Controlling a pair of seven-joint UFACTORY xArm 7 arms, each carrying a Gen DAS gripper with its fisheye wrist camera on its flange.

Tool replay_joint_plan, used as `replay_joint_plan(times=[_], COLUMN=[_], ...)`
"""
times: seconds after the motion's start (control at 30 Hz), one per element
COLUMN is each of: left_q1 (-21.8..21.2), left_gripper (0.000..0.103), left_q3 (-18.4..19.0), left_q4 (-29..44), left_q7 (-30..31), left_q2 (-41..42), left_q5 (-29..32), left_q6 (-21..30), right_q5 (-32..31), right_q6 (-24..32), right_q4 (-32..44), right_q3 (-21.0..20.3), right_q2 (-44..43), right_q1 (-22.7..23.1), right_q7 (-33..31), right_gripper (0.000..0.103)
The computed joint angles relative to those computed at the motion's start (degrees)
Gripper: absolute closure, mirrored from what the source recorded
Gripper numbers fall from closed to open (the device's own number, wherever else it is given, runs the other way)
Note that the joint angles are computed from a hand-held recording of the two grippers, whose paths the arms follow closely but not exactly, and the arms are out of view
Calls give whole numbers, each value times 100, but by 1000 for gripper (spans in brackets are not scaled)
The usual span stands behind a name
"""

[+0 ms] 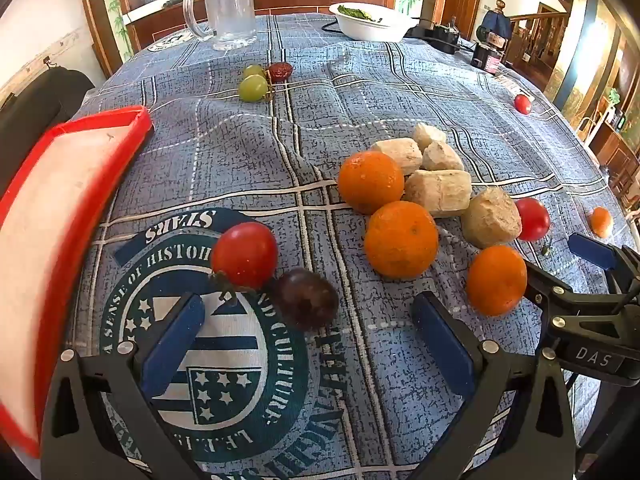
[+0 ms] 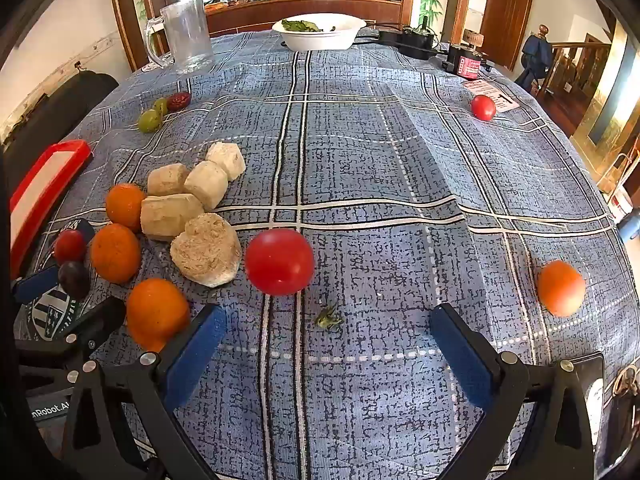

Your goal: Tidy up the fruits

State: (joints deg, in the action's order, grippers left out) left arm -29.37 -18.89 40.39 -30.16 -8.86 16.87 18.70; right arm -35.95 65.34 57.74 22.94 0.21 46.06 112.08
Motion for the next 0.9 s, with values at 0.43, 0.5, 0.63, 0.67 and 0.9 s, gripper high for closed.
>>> replay_joint_plan(times=[0.43, 0.5, 0.63, 0.67, 0.9], left_q1=[-15, -12, -29, -117, -183], left_gripper=[0, 0, 0, 0, 0], left_q3=[14, 10, 33, 115, 222], left_q4=[-8, -8, 29, 70, -87], left_q7=[20, 18, 56, 336, 866], left_q2=[-1, -1, -3, -36, -867], left_q5=[-68, -57, -106, -341, -1119], left_q6=[-20, -21, 59, 195, 423], right_q5=[10, 6, 21, 75, 214], right_q6=[21, 24, 20, -62, 52], right_q4=[11, 11, 7, -38, -108], right_q3=[-6, -5, 0, -1, 350], right_q2=[8, 8, -4, -57, -706], right_q1=[8, 9, 12, 9, -11], right_q7=[-16, -15, -26, -113, 93], right_gripper=[0, 0, 0, 0, 0])
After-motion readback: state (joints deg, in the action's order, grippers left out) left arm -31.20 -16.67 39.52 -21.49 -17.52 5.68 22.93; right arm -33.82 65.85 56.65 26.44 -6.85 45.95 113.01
